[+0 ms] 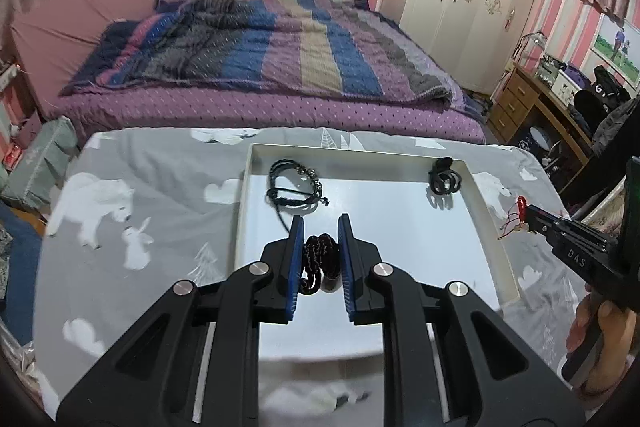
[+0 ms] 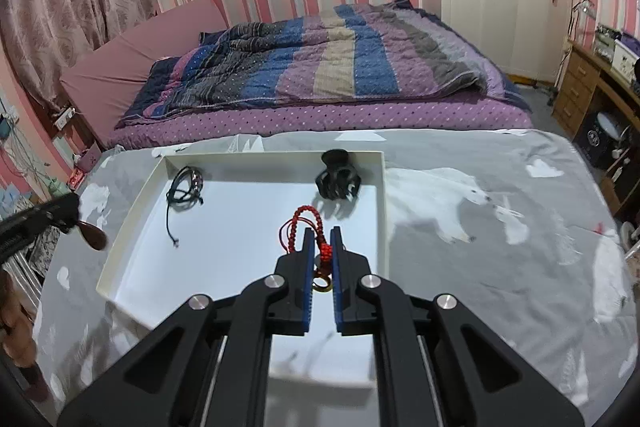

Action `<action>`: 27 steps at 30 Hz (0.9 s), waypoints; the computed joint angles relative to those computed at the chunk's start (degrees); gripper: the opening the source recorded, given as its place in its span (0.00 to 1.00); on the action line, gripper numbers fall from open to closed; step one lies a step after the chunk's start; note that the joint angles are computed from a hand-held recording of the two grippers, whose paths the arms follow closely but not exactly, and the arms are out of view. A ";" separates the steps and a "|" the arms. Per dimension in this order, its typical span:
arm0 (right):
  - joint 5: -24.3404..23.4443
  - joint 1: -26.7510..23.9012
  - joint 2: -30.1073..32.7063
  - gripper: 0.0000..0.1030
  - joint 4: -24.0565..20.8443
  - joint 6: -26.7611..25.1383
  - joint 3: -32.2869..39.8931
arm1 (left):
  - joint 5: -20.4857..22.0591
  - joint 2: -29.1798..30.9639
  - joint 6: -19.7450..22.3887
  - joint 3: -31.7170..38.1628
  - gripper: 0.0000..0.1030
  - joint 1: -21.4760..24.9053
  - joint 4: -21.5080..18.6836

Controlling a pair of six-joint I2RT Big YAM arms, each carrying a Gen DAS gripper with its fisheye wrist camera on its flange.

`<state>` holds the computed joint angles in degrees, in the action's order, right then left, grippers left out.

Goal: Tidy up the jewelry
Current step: 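Carry both items into the white tray and open both grippers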

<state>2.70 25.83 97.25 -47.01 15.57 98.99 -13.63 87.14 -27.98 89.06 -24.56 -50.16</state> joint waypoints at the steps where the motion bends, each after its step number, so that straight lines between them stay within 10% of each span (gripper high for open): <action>1: -0.33 -0.13 1.57 0.07 -0.61 0.40 1.64 | 0.36 1.45 0.17 1.06 0.15 0.30 -0.12; 15: 0.16 -0.37 15.51 0.07 -8.21 0.20 15.31 | 4.69 17.21 3.50 13.22 0.15 2.08 -2.75; 27: 0.22 -1.13 20.96 0.07 -14.01 1.27 21.61 | 0.40 20.27 5.23 15.42 0.15 2.09 -4.31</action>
<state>2.92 24.70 118.21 -61.02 16.85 120.60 -13.23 107.41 -22.75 104.48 -22.48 -54.47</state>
